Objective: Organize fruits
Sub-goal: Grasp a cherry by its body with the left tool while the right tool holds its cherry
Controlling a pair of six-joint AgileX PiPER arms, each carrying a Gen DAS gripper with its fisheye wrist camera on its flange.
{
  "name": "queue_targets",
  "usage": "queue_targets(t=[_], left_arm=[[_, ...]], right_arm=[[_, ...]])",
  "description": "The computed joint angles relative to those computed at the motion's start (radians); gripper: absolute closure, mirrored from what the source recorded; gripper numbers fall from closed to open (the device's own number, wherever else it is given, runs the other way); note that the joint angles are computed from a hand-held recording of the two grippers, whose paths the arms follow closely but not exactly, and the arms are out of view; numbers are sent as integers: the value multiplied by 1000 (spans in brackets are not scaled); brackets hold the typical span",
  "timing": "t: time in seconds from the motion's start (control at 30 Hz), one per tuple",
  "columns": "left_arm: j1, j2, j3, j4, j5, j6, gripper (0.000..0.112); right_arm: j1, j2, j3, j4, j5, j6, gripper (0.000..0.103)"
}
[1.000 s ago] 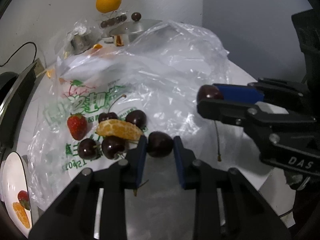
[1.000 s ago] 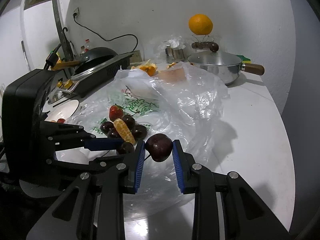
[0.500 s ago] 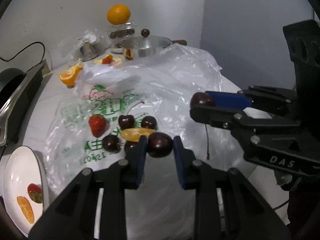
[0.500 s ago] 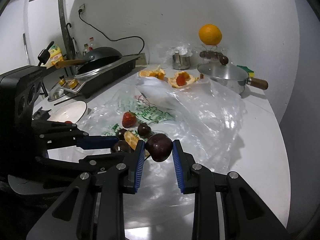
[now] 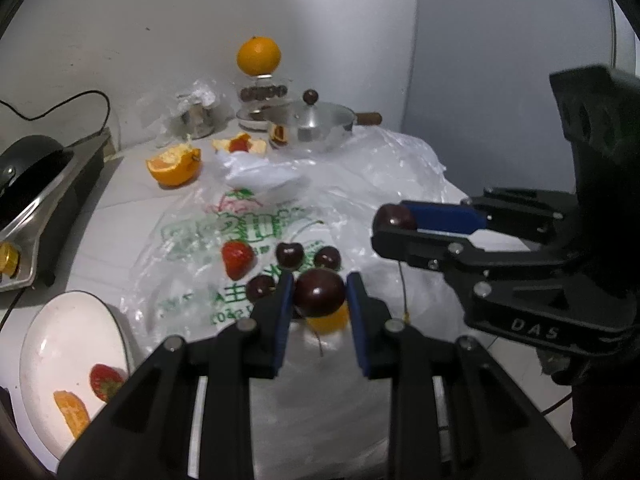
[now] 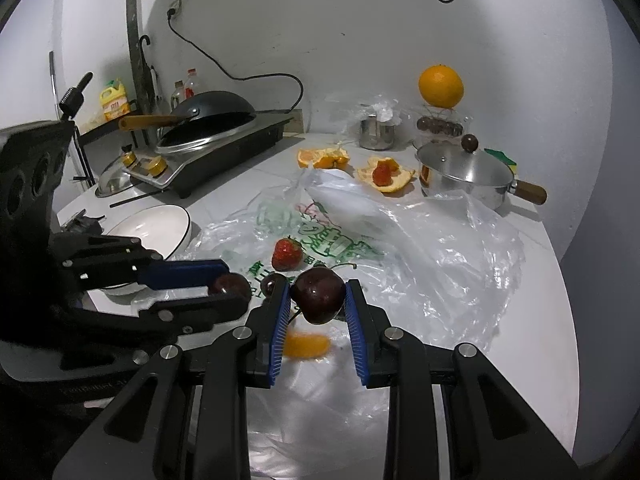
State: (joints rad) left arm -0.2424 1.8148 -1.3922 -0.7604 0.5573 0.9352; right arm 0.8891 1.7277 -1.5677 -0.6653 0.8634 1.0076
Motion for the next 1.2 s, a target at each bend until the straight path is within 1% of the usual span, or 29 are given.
queue_targets(t=[0.53, 0.9, 0.97, 1.1, 1.2], left_arm=[[138, -20, -15, -118, 59, 130, 85], [248, -14, -13, -193, 94, 220, 85], [270, -3, -14, -194, 115, 222, 85], [269, 12, -5, -166, 132, 227, 84], [239, 33, -4, -147, 135, 223, 84]], right_arm=[[23, 120, -200, 16, 97, -57, 73], [35, 264, -458, 45, 191, -157, 73], [35, 283, -488, 51, 207, -167, 73], [34, 302, -514, 59, 228, -178, 73], [34, 291, -489, 55, 227, -163, 73]])
